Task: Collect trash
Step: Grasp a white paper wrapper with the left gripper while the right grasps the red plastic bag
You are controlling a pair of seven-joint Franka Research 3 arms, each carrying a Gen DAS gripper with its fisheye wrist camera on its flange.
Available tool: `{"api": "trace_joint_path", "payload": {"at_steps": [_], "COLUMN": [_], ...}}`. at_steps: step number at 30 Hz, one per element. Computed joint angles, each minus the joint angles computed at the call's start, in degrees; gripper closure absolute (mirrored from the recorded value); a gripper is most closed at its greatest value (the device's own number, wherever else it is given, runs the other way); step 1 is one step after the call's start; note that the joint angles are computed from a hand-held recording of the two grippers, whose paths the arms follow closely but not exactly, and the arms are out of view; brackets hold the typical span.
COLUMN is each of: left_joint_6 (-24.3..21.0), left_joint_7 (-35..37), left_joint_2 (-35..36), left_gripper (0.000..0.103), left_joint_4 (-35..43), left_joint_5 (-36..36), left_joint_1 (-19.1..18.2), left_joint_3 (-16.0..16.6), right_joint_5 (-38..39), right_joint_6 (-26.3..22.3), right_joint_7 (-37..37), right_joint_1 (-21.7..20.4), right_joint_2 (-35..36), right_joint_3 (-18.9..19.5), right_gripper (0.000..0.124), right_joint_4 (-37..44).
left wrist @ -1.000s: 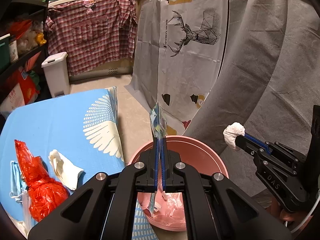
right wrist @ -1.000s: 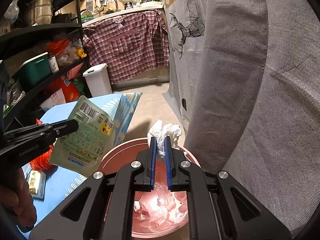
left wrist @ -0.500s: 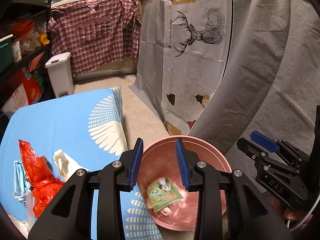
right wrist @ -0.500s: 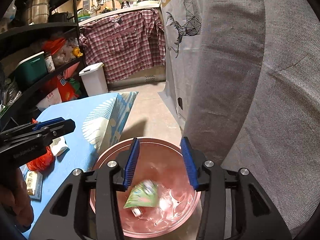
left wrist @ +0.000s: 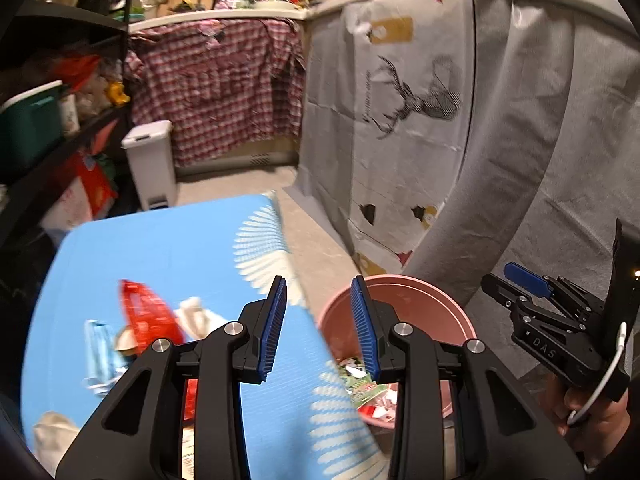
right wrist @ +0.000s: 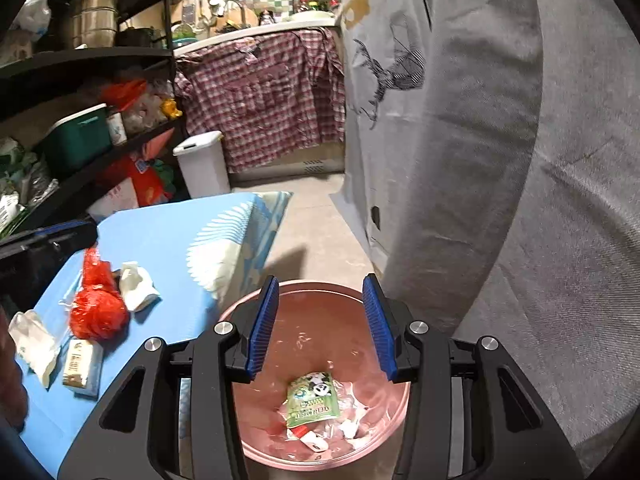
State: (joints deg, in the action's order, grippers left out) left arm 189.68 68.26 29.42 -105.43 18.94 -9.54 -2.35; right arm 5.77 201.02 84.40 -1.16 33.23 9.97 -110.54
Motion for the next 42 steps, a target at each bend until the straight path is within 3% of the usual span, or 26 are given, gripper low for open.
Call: {"api": "trace_joint_path", "payload": {"at_steps": [10, 14, 21, 28, 34, 42], "left_joint_6": [3.4, 4.2, 6.0, 8.5, 7.6, 6.2], "left_joint_7": [2.3, 4.1, 7.5, 8.6, 6.5, -1.5], "left_joint_2": [-10.1, -13.1, -16.9, -18.5, -18.3, -16.7], "left_gripper": [0.07, 0.07, 0.07, 0.07, 0.07, 0.07], "left_joint_4": [-12.3, -16.3, -23.0, -28.6, -30.3, -29.9], "left_joint_5": [-1.8, -3.0, -6.7, -6.6, -3.4, 7.0], "left_joint_1": [0.1, 2.8, 6.5, 13.2, 18.6, 28.1], "left_joint_3": [6.2, 6.1, 6.8, 4.3, 2.1, -3.7], "right_joint_5": [-10.7, -16.5, -25.5, -30.2, -29.7, -24.8], "right_joint_6": [3.5, 4.5, 4.9, 3.9, 0.8, -4.2], "right_joint_7": [6.7, 11.5, 17.9, 19.5, 16.6, 9.0], "right_joint_1": [-6.5, -8.1, -8.6, -6.6, -4.3, -1.2], "right_joint_2": [-3.5, -4.0, -3.1, -1.1, 1.7, 5.3], "right_joint_3": [7.7, 9.7, 12.1, 13.5, 14.7, 15.7], "right_gripper": [0.083, 0.093, 0.094, 0.094, 0.094, 0.094], "right_joint_4": [-5.5, -6.3, -5.5, -2.8, 0.5, 5.0]}}
